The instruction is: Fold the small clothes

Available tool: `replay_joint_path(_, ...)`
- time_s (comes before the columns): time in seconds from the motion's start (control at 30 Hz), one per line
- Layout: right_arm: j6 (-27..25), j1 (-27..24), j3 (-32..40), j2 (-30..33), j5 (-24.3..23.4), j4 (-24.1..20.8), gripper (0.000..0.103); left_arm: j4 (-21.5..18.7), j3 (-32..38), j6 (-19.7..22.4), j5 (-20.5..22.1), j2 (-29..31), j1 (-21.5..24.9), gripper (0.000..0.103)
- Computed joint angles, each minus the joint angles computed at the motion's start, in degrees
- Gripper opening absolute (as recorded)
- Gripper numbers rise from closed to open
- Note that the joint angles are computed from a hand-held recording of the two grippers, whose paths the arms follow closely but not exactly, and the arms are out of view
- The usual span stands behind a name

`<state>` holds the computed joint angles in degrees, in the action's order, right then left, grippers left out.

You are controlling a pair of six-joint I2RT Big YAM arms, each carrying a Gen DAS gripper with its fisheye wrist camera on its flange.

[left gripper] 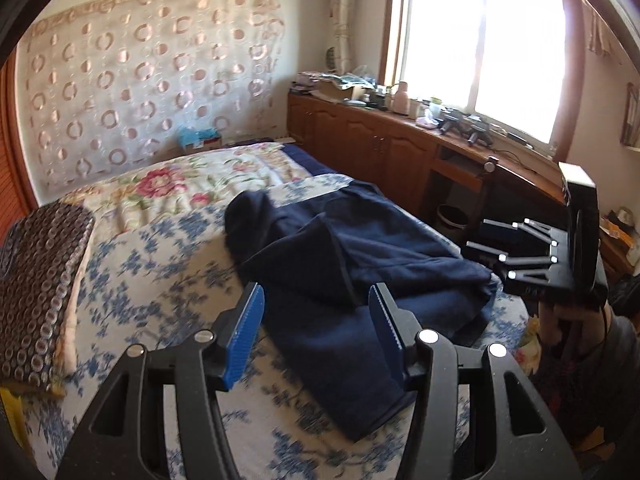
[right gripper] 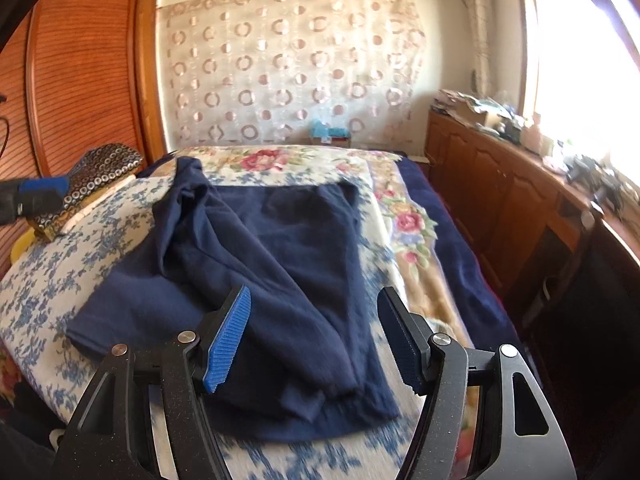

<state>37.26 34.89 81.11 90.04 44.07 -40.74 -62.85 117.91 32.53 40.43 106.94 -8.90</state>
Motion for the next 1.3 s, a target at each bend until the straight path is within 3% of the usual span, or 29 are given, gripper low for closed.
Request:
replay_joint_path(0.17,-6.1,-1.3,6.5,4.3,-3.5,1.2,0.068,2.1,-1.9,-1.1,-1.2,-0.1,1.9,0.054)
replay_joint_path(0.43,-11.3,-2.7,17.4,12.0,-9.3,0.1,0.068,2.4,-1.8,-1.2,-1.3,1.0,4.0,0.054)
replay_joint_path(0.67,-11.8,-3.5,23.2,16.2,-14.1,-1.8,0.068,6.3,-4.8,-3.1,-3.4,0.4,5.1,0.054)
replay_joint_path(1.3,-10.9,-7.5,34.8,25.3,-24.4,-10.1,0.067,6.5,-6.6,-3.3,-3.5,1.2,5.8,0.054)
